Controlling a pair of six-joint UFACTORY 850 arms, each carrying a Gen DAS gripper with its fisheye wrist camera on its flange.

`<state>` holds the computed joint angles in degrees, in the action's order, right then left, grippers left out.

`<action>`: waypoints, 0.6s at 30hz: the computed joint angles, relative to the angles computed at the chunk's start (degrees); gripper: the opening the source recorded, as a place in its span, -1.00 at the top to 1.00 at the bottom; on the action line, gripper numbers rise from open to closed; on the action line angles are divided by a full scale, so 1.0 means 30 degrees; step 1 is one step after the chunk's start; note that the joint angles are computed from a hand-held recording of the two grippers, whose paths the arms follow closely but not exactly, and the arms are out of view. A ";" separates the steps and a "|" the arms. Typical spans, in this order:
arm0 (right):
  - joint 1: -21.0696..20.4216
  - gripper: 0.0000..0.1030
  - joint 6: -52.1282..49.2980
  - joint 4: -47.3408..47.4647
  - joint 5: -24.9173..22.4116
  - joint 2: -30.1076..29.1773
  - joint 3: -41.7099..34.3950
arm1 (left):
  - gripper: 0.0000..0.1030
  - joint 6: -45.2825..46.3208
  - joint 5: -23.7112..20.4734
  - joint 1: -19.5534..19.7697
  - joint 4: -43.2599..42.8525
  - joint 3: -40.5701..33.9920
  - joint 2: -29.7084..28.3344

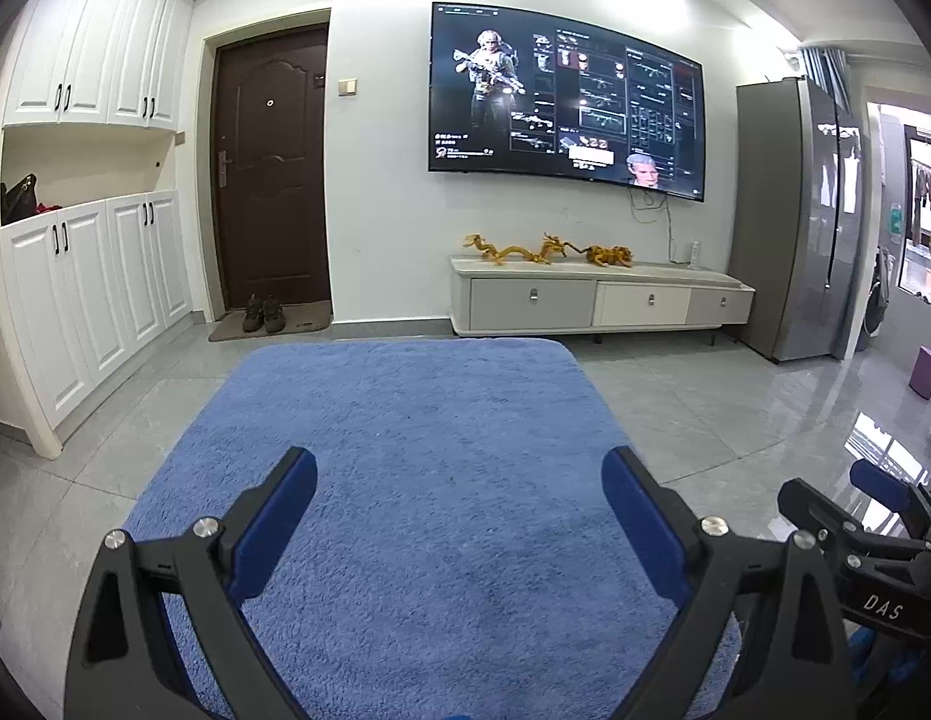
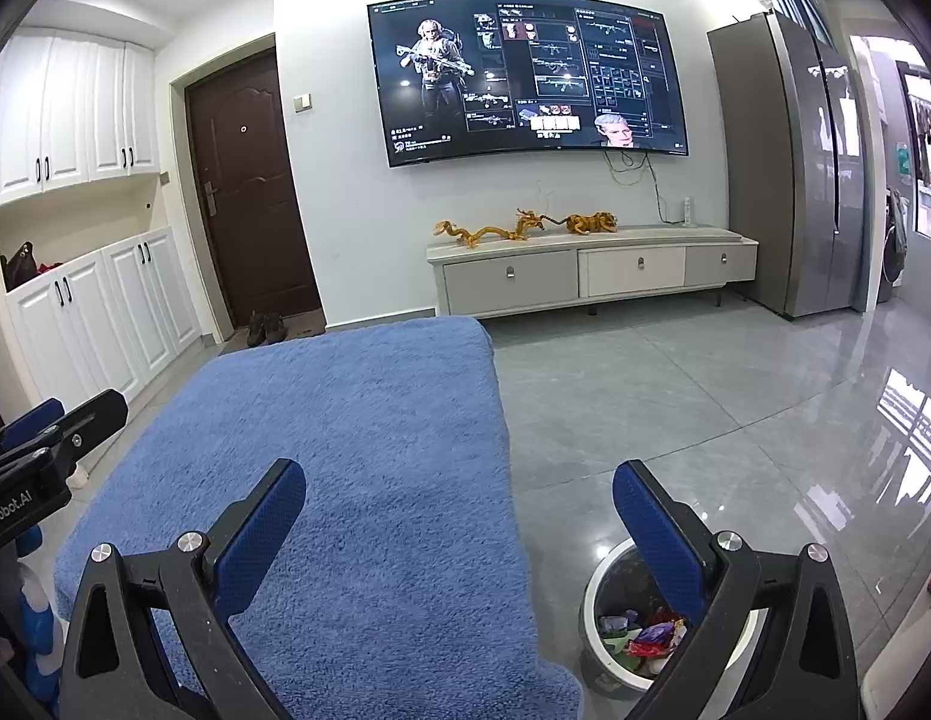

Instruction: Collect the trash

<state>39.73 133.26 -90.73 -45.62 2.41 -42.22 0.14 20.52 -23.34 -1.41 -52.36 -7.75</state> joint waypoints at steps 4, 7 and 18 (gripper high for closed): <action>-0.0108 -1.00 -0.0017 0.0058 0.0200 -0.0134 0.0037 | -0.88 0.0490 -0.0072 0.0029 -0.0355 -0.0149 -0.0347; -0.0205 -1.00 -0.0065 0.0182 0.0195 -0.0323 -0.0086 | -0.88 0.0587 0.0004 0.0064 -0.0406 -0.0229 -0.0630; -0.0803 -1.00 -0.0772 0.1003 -0.0093 -0.1421 -0.0687 | -0.89 -0.1118 -0.0353 0.0332 0.1690 -0.1485 -0.2314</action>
